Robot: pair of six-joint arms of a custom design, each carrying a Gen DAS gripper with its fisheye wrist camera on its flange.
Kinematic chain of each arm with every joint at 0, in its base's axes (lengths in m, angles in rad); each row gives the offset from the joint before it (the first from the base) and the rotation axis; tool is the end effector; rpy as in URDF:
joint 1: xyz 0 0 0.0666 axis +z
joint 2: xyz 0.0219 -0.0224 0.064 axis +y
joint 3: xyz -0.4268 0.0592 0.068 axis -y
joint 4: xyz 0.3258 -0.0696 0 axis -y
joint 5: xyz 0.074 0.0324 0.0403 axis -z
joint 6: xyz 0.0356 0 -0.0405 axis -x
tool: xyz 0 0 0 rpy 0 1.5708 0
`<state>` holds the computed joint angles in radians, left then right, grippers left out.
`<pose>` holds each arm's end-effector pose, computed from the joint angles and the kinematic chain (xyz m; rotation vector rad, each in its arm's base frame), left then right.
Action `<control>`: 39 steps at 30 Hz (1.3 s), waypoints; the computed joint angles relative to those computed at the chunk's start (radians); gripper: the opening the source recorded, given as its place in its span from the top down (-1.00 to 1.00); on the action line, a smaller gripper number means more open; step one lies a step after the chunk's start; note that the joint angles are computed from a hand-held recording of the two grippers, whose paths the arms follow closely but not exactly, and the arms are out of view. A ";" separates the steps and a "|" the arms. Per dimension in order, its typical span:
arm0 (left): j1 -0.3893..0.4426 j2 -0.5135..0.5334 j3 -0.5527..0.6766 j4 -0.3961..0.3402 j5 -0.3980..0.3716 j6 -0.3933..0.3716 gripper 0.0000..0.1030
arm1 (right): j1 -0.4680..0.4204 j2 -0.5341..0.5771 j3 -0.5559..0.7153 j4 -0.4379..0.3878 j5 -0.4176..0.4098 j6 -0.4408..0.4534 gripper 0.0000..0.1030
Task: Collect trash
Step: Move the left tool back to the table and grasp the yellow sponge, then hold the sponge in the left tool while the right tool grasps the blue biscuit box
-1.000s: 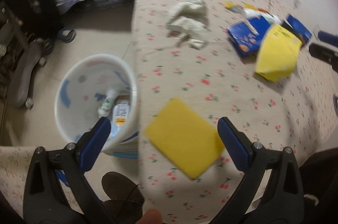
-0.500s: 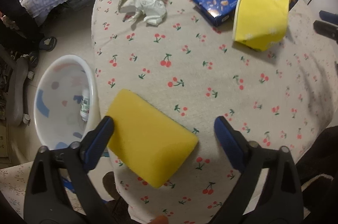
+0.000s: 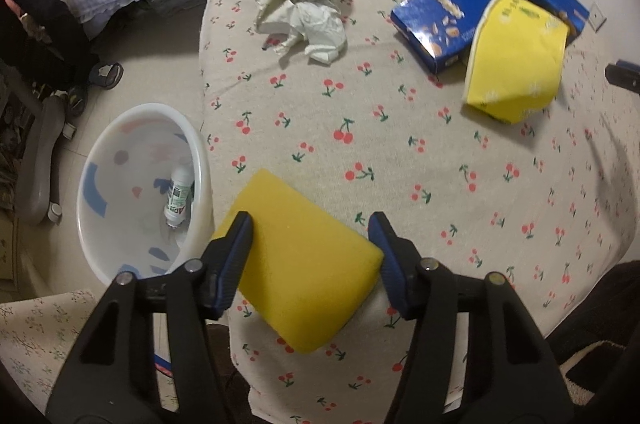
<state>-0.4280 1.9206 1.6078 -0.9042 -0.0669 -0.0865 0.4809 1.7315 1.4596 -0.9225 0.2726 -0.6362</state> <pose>0.5283 -0.2388 0.3052 0.6917 2.6945 0.0072 0.4575 0.2274 0.3527 0.2777 2.6670 -0.0412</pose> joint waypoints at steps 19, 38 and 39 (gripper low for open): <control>0.032 0.065 0.152 -0.059 0.114 0.036 0.38 | -0.085 0.019 -0.003 0.014 -0.100 -0.063 -0.61; 0.112 0.053 0.170 -0.062 0.296 0.193 0.54 | -0.097 0.081 0.084 0.033 -0.167 -0.092 -0.61; 0.113 0.049 0.168 -0.059 0.303 0.194 0.54 | -0.095 0.073 0.079 0.045 -0.176 -0.098 -0.61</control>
<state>-0.3145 1.9698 1.7758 -0.9633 0.2362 0.1076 0.3855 1.8049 1.5385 -0.8773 0.0962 -0.7343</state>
